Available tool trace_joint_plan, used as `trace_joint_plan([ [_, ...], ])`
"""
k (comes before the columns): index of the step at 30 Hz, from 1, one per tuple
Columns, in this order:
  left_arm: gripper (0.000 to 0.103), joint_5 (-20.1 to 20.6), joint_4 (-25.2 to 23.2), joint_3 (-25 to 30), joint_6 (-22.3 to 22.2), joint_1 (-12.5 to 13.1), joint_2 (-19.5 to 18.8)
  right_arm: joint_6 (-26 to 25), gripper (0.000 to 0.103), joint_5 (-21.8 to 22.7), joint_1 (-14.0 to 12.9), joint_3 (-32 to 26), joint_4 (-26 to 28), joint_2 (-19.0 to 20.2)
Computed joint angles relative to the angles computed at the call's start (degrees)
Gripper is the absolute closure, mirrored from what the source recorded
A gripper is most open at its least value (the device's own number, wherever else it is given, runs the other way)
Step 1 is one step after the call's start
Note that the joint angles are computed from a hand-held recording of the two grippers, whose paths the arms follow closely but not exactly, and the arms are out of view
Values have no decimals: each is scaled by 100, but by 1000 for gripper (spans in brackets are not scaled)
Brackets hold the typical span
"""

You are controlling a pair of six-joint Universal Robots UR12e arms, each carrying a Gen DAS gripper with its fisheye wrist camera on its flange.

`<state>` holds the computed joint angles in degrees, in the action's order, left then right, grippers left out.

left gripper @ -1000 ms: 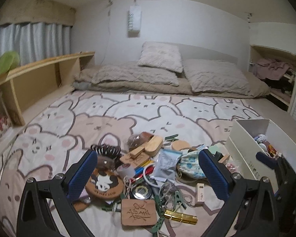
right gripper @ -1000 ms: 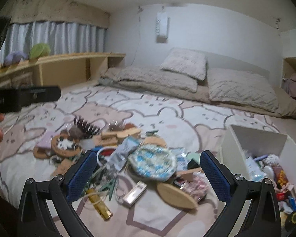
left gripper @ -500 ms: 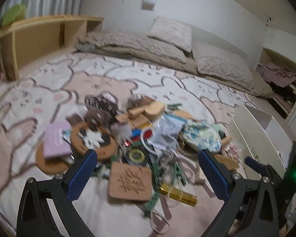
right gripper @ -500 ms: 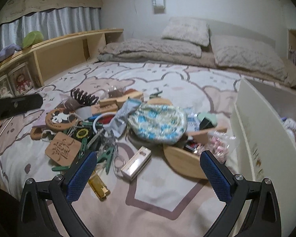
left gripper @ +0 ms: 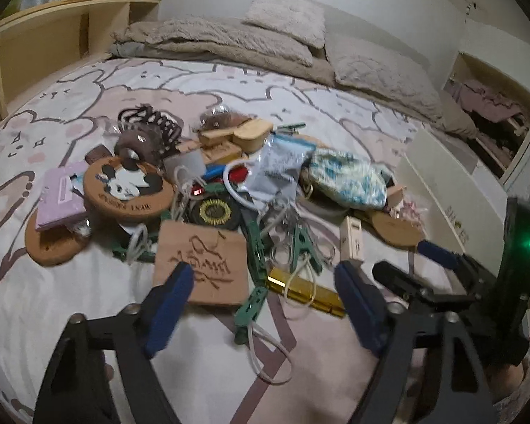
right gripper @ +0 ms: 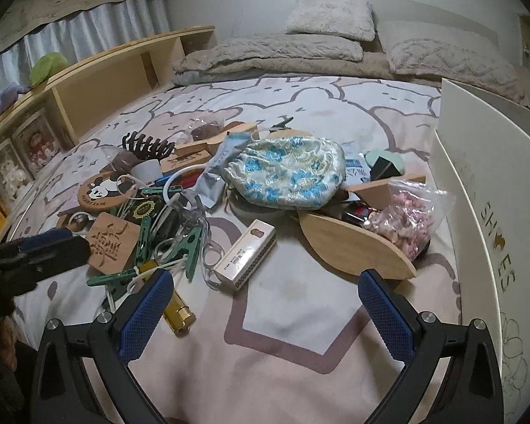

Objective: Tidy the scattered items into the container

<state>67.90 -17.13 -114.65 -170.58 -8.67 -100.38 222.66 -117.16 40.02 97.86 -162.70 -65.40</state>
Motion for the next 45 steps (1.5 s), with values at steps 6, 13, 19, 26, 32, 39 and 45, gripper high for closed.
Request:
trace_joint_plan([
  [6, 41, -432, -581, 38, 21, 103, -24, -67, 0, 223, -50, -37, 36, 11],
  [13, 47, -239, -749, 60, 3, 63, -30, -72, 1, 447, -73, -131, 34, 72],
  [19, 58, -153, -934, 93, 198, -13, -53, -199, 31, 589, -82, -232, 200, 145],
  [26, 69, -115, -978, 122, 146, -13, -88, -412, 66, 701, -110, -344, 405, 250],
  [32, 92, -240, -988, 120, 221, -3, -90, -122, 103, 674, -137, -237, 352, 192],
  [39, 97, -360, -1085, 68, 364, -24, -43, -131, 103, 560, -71, -89, 139, 83],
  [45, 97, -504, -1151, -111, 707, -108, 99, -106, 102, 782, -132, 32, -79, -6],
])
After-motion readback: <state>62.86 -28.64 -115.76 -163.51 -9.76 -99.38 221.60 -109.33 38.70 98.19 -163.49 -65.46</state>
